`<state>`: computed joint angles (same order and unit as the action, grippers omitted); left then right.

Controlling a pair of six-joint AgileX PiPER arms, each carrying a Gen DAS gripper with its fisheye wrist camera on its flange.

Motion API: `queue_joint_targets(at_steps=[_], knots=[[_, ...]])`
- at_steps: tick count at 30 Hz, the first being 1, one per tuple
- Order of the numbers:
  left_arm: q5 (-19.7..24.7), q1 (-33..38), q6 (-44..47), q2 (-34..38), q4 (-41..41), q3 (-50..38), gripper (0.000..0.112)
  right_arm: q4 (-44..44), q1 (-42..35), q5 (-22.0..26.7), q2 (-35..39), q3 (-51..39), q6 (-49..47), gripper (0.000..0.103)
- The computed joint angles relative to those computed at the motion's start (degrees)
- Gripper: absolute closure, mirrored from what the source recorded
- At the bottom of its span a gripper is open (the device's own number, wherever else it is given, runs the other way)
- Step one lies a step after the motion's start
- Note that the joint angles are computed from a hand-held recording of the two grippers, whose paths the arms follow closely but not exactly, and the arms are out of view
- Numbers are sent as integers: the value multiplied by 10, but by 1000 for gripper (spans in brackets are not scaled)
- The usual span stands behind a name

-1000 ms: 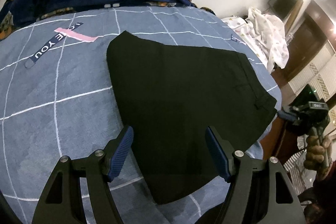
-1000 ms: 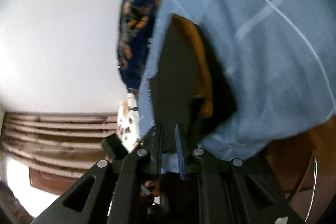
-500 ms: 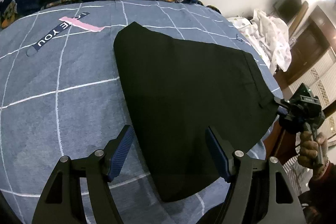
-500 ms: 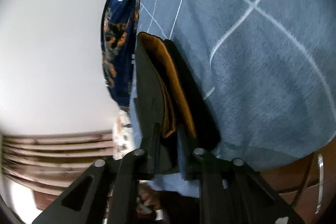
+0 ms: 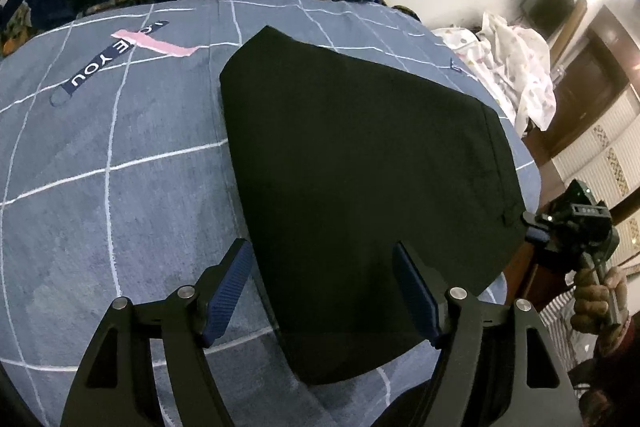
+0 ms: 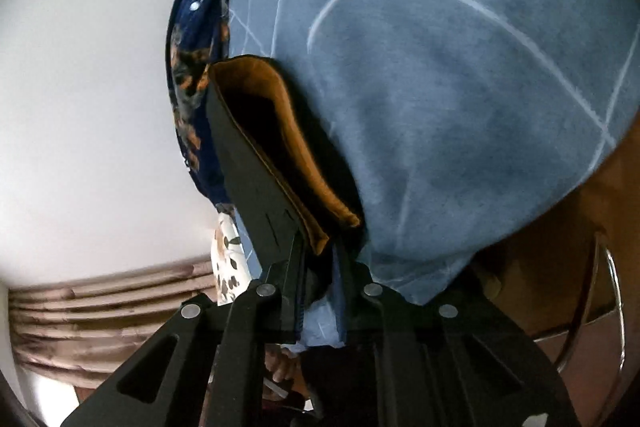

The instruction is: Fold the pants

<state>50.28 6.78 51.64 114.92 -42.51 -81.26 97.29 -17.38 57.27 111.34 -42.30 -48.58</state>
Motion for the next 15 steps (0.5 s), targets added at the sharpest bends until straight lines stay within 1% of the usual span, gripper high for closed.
queue_joint_targets(at_steps=[2, 6, 8, 9, 11, 12, 13, 14, 15], knots=[[2, 1, -4, 3, 1, -3, 39, -20, 9, -21, -17, -11, 16, 89], [10, 1, -14, 10, 7, -9, 39, -110, 40, -101, -64, -47, 83, 86], [12, 1, -20, 13, 12, -12, 39, -131, 46, -119, -75, -55, 100, 82], [13, 1, -21, 16, 12, -14, 39, -142, 49, -130, -80, -59, 107, 78], [18, 1, -28, 20, 14, -19, 39, -163, 54, -144, -88, -63, 123, 75], [19, 0, -30, 21, 15, -19, 39, -185, 57, -157, -92, -68, 143, 71], [20, 1, -31, 22, 16, -20, 39, -203, 57, -164, -93, -71, 159, 62], [22, 0, -33, 23, 17, -23, 39, -206, 56, -166, -90, -73, 163, 58], [24, 1, -35, 24, 18, -26, 39, -191, 51, -157, -83, -73, 150, 57]])
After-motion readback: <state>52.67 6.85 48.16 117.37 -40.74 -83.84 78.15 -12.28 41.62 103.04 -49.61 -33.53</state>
